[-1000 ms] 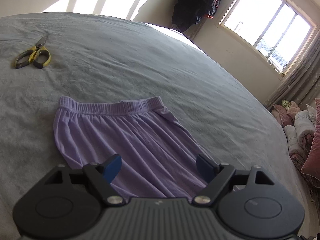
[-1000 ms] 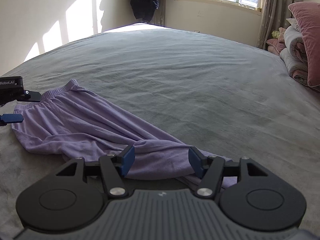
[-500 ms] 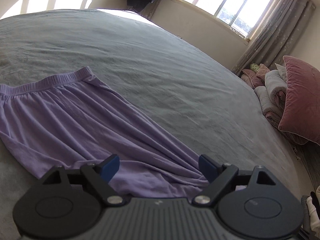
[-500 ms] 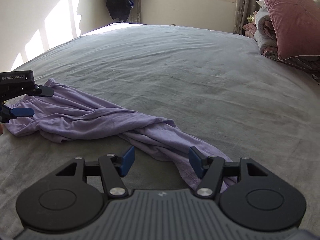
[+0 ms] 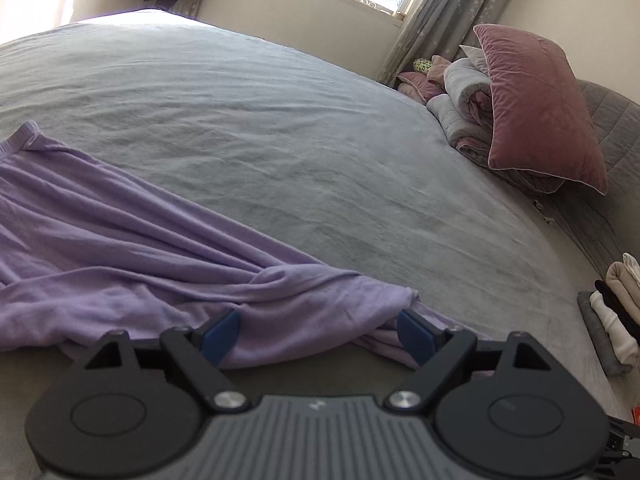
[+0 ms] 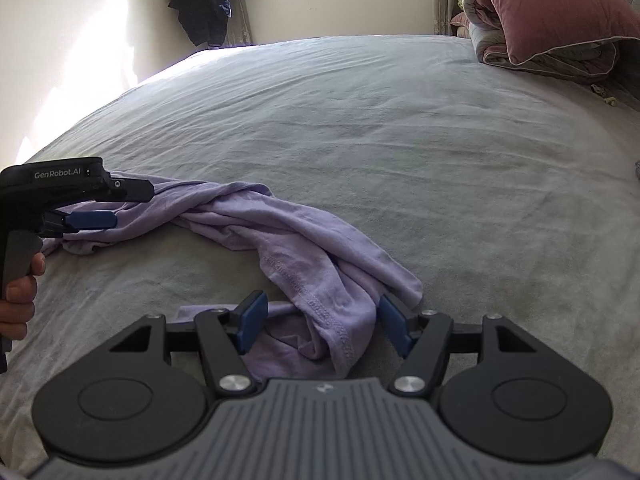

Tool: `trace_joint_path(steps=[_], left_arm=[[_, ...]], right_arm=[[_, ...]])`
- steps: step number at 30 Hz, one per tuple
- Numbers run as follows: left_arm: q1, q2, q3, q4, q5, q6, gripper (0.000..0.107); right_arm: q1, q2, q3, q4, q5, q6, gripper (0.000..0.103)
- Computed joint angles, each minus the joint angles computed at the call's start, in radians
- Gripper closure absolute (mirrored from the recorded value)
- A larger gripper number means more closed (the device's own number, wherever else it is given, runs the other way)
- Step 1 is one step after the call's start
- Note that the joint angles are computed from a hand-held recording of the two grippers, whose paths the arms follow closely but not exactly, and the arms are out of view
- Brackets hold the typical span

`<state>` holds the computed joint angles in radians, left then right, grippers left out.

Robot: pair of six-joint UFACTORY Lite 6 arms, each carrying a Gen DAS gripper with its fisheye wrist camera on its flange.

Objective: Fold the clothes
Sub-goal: 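Grasp the lavender pant leg fabric with the right tool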

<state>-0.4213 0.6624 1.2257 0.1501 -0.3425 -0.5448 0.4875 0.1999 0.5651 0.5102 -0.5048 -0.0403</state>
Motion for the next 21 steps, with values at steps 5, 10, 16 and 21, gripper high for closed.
trace_joint_path(steps=[5, 10, 16, 21], left_arm=[[-0.045, 0.037, 0.016, -0.215, -0.044, 0.259, 0.020], [-0.085, 0.061, 0.000, -0.364, -0.140, 0.451, 0.021], [-0.124, 0.087, 0.009, -0.499, -0.179, 0.614, 0.037], [-0.129, 0.099, 0.034, -0.592, -0.159, 0.688, 0.059]], right_arm=[[-0.030, -0.058, -0.007, 0.096, 0.055, -0.090, 0.037], [-0.113, -0.094, -0.026, -0.013, 0.116, -0.023, 0.033], [-0.125, -0.008, 0.030, -0.067, 0.149, 0.009, 0.033], [-0.094, 0.009, 0.060, -0.002, 0.161, -0.089, 0.052]])
